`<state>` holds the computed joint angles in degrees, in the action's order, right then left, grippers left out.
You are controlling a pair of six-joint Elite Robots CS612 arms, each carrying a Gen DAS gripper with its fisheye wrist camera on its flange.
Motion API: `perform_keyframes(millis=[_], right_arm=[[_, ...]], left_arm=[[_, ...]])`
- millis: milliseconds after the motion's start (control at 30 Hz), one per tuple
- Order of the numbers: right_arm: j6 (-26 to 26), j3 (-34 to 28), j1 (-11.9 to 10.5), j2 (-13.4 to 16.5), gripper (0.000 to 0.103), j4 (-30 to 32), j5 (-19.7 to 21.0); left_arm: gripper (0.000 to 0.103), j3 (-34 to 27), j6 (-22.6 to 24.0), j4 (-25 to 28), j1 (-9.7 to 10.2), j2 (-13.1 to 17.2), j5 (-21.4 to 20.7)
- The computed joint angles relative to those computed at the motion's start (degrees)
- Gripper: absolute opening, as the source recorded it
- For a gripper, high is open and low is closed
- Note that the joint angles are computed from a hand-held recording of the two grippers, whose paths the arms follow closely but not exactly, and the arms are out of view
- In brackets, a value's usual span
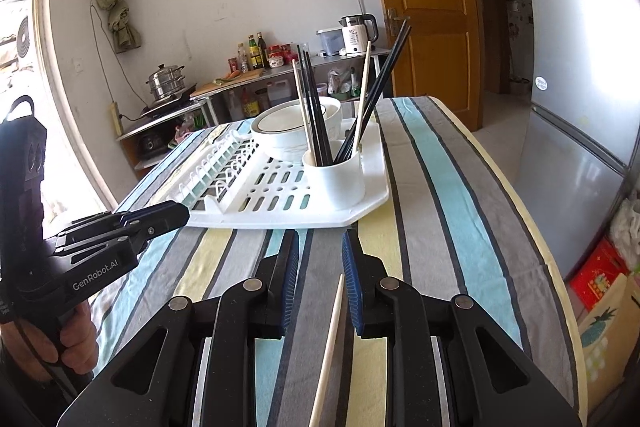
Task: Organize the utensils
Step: 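Open both grippers and withdraw them from the white cup toward the wooden chopsticks, then close the left gripper on a wooden chopstick while the right gripper grasps another wooden chopstick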
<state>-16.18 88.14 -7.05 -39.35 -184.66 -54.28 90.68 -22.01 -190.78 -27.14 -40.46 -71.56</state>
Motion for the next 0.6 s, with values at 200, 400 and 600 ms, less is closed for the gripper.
perform_keyframes(millis=[200, 400, 600], right_arm=[[-1.1, 2.4, -0.2, -0.8, 0.023, -0.7, -0.2], [-1.4, 3.9, -0.5, -1.1, 0.023, -0.8, 0.0], [-1.7, 4.5, -0.5, -1.2, 0.023, -0.2, 0.0]], left_arm=[[0.009, 2.6, -1.5, -0.9, -0.57, -0.7, 0.1], [0.009, 4.0, -1.9, -0.6, -1.19, -1.1, 1.1], [0.009, 4.7, -2.3, 0.3, -1.55, -1.1, 1.5]])
